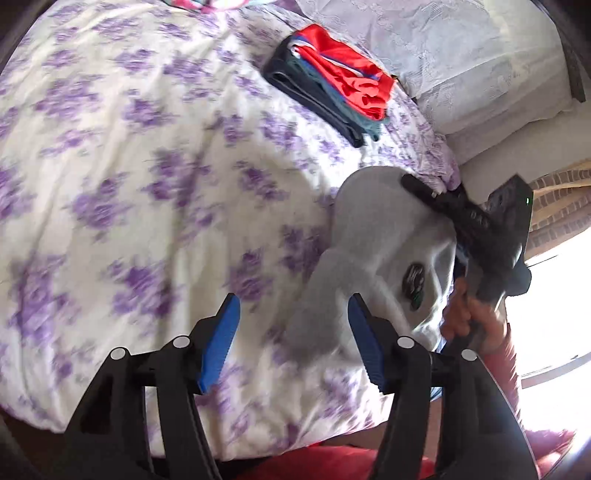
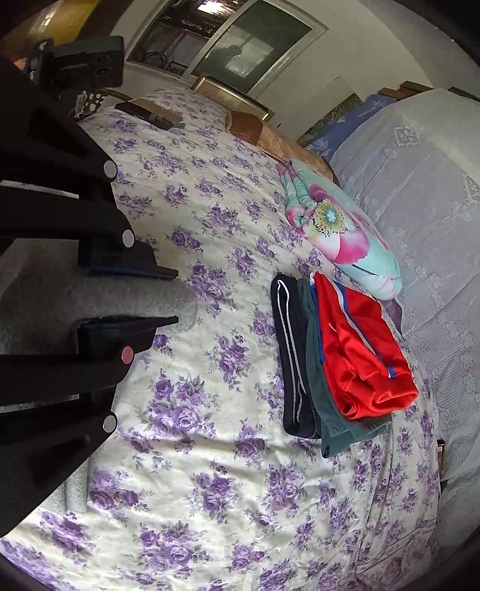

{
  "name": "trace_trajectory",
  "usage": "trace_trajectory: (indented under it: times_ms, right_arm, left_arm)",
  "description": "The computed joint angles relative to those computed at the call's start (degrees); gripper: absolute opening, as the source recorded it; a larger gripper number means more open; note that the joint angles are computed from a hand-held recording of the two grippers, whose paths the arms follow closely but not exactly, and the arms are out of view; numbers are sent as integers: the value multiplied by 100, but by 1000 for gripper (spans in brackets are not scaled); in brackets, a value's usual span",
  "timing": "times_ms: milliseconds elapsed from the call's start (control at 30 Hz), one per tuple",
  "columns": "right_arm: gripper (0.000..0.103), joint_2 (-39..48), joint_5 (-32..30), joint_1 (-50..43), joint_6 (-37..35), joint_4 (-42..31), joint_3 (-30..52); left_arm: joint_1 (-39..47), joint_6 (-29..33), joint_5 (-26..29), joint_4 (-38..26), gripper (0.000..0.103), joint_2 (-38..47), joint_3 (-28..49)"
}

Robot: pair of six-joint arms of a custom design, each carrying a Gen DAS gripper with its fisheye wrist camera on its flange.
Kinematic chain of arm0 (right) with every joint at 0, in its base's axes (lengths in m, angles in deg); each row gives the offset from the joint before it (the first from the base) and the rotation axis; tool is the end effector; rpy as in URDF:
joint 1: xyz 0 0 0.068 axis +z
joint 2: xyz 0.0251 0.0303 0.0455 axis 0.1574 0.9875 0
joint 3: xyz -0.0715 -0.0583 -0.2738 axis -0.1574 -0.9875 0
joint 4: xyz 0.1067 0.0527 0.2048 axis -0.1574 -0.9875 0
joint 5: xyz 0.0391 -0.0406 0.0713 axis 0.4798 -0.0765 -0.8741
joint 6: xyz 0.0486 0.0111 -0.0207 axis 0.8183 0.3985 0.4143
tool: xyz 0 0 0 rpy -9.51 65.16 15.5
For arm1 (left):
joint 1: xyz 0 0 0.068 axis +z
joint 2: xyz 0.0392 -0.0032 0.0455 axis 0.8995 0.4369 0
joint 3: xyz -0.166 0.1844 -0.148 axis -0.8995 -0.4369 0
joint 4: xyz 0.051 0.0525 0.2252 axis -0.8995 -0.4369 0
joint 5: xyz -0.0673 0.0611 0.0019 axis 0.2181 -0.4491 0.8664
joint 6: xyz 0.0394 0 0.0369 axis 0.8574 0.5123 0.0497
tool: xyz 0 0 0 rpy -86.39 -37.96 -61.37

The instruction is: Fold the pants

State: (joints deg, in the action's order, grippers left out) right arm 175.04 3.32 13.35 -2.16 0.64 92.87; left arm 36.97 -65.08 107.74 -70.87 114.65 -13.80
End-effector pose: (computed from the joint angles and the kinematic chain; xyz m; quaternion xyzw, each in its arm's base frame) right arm 0.3356 0.0420 0.2397 -0.0353 0.9210 0.2665 0.2818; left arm 0.2129 -0.1248 0.1905 -0.0561 0.9190 -0.3515 0.1697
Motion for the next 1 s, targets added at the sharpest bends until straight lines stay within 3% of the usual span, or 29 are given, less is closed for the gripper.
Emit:
trace_trajectory:
  times_ms: [33, 100, 167, 267, 300, 333, 400, 467, 633, 800, 933, 967, 1000]
  right_arm:
    - [19, -21, -2, -26, -63, -72, 16]
    - [19, -77, 27, -68, -130, -121, 11]
    - [18, -60, 81, -118, -108, -127, 30]
    - [16, 109, 257, -37, -72, -71, 48]
    - [0, 126, 590, 26, -42, 29, 27]
    - [0, 207, 690, -22, 43, 113, 46]
    - [0, 518, 254, -255, 224, 2, 276]
    - [0, 508, -22, -283, 40, -116, 342]
    - [4, -94, -149, 150, -425, -343, 298]
    - [3, -288, -222, 786, -579, -571, 344]
    - [0, 605, 456, 1179, -518, -807, 636]
    - [0, 1045, 407, 1113, -416, -798, 823]
    - [0, 1525, 377, 1039, -339, -815, 1083]
  left_arm:
    - [60, 23, 271, 158, 58, 298, 185]
    - [-157, 291, 253, 1, 56, 770, 617]
    - [-369, 739, 391, -226, 34, 1103, 793]
    - [-437, 703, 548, 9, 32, 804, 38]
    - [-409, 567, 656, 112, 32, 792, -191]
    - [-385, 441, 696, 184, 32, 755, -426]
    - [-141, -30, 1172, 812, 32, 605, -1047]
    - [7, -340, 1291, 1046, 32, 414, -1258]
    - [-131, -167, 645, 59, 30, -34, -711]
    - [-161, 185, 126, -1006, 30, -1154, -29]
    - [-780, 635, -222, -1319, 37, -274, 780]
    - [-981, 789, -304, -1467, 46, 155, 984]
    - [-1211, 929, -527, -1600, 47, 693, 1203]
